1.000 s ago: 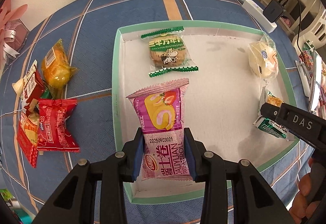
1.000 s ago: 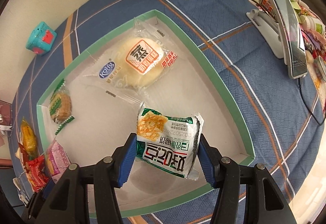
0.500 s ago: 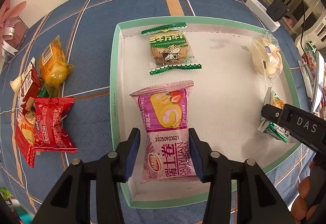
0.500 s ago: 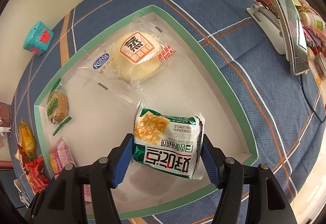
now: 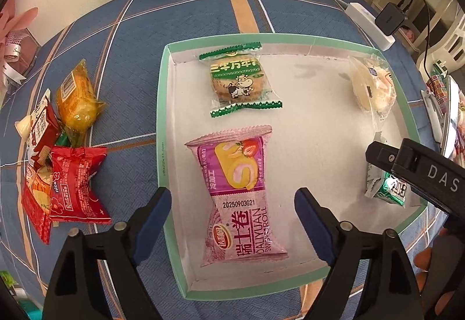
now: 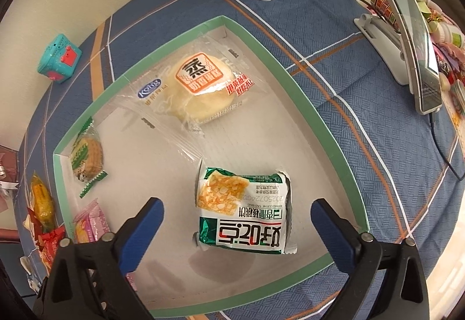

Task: Organize snacks
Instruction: 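Carry both packs over the white tray and release them inside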

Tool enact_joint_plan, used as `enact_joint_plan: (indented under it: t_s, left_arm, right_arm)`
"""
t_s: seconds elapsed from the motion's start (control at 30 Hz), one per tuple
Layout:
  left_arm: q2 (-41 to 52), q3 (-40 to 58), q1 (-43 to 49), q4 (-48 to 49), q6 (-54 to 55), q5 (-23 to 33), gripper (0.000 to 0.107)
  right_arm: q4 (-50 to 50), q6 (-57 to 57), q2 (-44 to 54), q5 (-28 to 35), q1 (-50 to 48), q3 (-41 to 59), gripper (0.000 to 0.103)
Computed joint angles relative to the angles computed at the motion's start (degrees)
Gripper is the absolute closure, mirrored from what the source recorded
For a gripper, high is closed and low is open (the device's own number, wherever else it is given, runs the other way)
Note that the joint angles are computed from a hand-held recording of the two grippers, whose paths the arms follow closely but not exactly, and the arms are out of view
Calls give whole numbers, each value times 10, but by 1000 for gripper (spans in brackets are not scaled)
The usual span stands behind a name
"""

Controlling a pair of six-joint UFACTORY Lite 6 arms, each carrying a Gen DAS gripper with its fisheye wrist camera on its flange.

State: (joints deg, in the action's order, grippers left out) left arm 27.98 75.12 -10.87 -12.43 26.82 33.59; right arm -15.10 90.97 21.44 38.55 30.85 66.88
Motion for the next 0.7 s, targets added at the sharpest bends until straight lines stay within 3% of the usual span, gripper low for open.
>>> enact_joint_plan:
  t_s: [0.13,0.43,0.7]
  left_arm:
    - [-21,-16,-13,14,-16,-19,10]
    - [-43,-8,-6,51,-55,-28,7]
    - [-23,29,34,66,-73,-4,8]
  right_arm:
    - [-9,6,0,1,6,4,0]
    - [-27,17,5,30,19,31,0]
    - [-33,25,-2,39,25,37,0]
